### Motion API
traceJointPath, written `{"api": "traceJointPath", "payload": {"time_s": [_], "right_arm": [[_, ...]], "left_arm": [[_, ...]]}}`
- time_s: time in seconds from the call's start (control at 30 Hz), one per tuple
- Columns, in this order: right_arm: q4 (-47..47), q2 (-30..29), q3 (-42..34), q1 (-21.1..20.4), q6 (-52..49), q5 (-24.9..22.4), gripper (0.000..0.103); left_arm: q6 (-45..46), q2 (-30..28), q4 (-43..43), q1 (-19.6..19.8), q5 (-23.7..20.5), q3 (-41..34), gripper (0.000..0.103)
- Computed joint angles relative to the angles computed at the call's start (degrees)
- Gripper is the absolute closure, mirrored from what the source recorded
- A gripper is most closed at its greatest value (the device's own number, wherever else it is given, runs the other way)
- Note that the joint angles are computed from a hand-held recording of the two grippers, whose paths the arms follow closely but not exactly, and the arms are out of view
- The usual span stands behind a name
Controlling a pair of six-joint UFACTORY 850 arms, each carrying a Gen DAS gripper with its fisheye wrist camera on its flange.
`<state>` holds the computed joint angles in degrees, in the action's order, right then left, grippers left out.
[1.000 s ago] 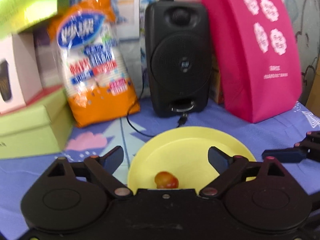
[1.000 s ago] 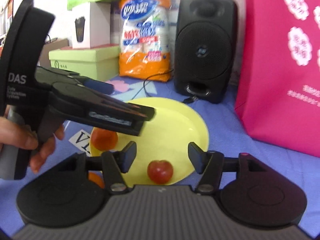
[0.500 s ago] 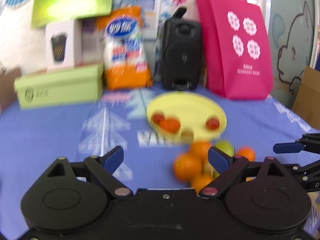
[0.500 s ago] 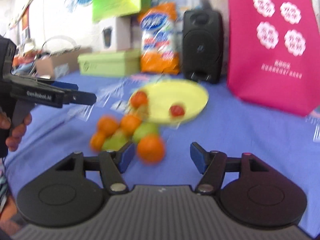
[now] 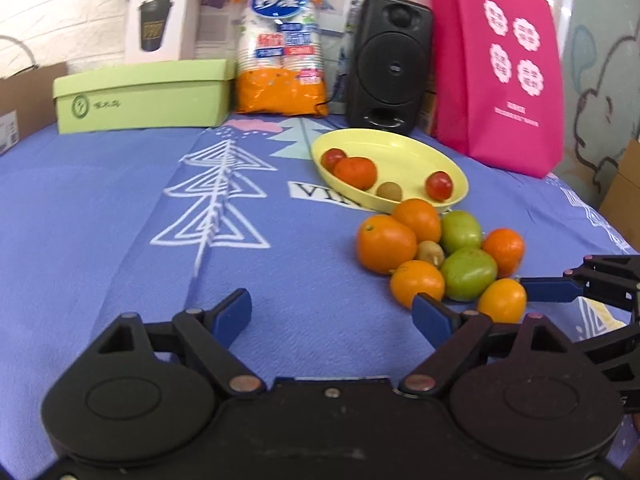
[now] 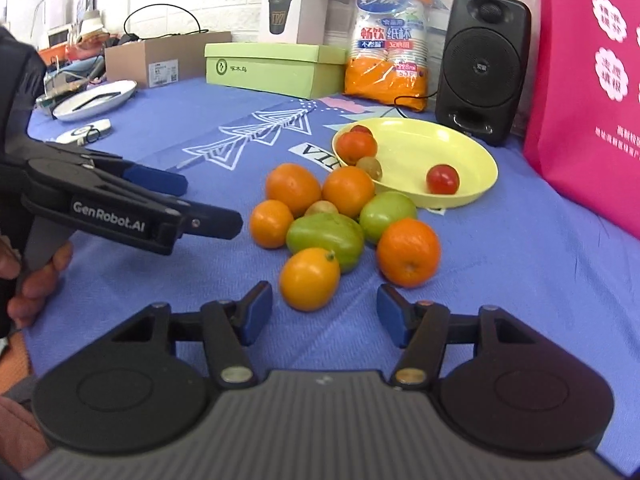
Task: Organize fruits
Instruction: 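Grasp a small orange kumquat with the right tool while the left tool grasps another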
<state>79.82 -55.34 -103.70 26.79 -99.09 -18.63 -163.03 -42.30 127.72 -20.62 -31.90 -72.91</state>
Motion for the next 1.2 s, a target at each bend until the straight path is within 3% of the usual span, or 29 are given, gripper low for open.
{"api": "traceJointPath", "payload": {"time_s": [0.1, 0.17, 0.43, 0.73, 0.8, 1.1, 1.2], "right_arm": [[-2.00, -0.97, -1.62, 0.38, 2.53, -0.13, 0.052], [-3.94, -1.58, -2.74, 0.43, 4.32, -0.73, 0.072], [-1.86, -0.04, -0.59, -1.00, 3.26, -0.07, 0.072], [-2.44, -0.20, -0.91, -3.12, 6.92, 0.01, 0.072], [-1.35, -0.16, -0.69, -3.13, 5.91, 0.13, 0.072], [-0.74, 0.03, -0.40, -3.02, 5.32, 0.36, 0.072], [-0.76, 0.05, -0.37, -2.97, 5.38, 0.46, 0.072]], "left_arm": [[1.50, 0.00, -1.24, -0.08, -0.03, -0.31, 0.014], [4.18, -0.10, -2.81, -0.29, 0.29, -0.85, 0.014], [12.59, -2.43, -0.19, -0.67, 5.62, -5.53, 0.019], [27.67, -6.40, -11.98, -0.52, 8.01, -12.68, 0.022], [24.26, -6.12, -7.90, -0.23, 9.00, -12.29, 0.039], [15.78, -5.26, -2.85, 0.26, 8.69, -10.68, 0.071], [15.49, -4.86, -3.57, -0.14, 8.23, -10.22, 0.071]]}}
